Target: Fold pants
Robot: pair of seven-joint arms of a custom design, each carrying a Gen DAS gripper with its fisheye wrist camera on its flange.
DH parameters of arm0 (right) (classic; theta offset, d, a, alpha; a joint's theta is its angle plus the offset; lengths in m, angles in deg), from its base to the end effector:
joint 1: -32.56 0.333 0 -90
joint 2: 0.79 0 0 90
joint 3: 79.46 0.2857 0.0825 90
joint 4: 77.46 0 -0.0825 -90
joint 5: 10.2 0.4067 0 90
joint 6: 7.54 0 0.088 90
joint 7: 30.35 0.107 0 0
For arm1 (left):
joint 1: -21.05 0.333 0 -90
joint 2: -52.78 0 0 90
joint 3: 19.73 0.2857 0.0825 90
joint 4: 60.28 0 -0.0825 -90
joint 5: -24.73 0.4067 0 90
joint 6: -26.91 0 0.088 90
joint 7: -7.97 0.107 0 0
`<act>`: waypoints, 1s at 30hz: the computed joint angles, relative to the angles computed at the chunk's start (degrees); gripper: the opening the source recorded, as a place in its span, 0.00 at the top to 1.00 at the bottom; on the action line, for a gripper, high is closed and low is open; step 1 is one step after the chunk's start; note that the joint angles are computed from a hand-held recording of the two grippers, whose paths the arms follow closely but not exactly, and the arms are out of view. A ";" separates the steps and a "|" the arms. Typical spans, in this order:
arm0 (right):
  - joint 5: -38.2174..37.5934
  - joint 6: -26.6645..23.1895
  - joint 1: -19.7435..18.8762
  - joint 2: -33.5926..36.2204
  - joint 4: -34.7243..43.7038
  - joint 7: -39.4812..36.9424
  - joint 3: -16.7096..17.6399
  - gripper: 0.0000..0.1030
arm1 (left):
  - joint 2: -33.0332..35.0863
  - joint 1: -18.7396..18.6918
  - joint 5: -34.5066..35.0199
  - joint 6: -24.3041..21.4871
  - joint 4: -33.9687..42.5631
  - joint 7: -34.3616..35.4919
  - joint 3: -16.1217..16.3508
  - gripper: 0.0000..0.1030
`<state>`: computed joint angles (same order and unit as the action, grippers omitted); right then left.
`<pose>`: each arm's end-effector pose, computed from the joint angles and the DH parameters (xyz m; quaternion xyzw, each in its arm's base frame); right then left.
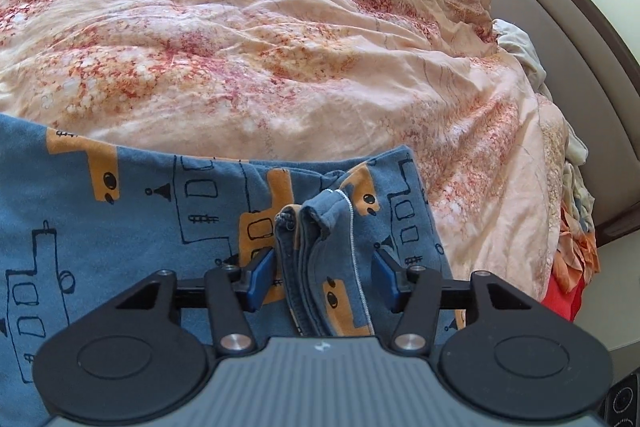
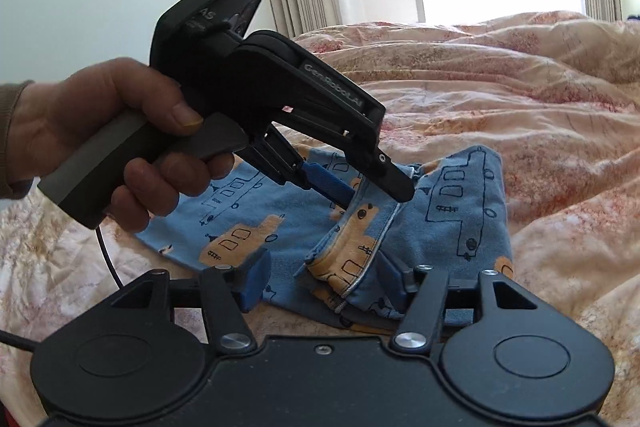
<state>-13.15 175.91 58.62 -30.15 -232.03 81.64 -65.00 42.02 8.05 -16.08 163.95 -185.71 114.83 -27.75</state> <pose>0.3384 0.2986 0.4660 -0.7330 0.4794 -0.1835 0.4463 0.5152 -0.2063 0.4695 0.5880 -0.7399 0.3187 0.0726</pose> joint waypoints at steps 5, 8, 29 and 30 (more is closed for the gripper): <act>-6.27 -2.91 -10.63 -1.55 1.58 1.39 11.93 0.42 | -0.30 -0.07 -1.28 -0.46 -0.48 1.10 0.39 0.47; -11.17 -5.52 -14.45 -2.08 3.12 1.70 16.04 0.45 | -0.10 0.07 -2.26 -0.96 -0.25 1.34 0.60 0.50; -23.61 -6.00 -13.81 -4.11 2.95 6.52 12.08 0.87 | -1.76 0.06 -7.21 0.46 -2.60 2.98 0.90 0.36; -23.00 -5.07 -14.78 -5.12 2.42 7.36 12.84 0.87 | -1.76 -0.04 -7.49 0.62 -2.62 2.66 0.92 0.35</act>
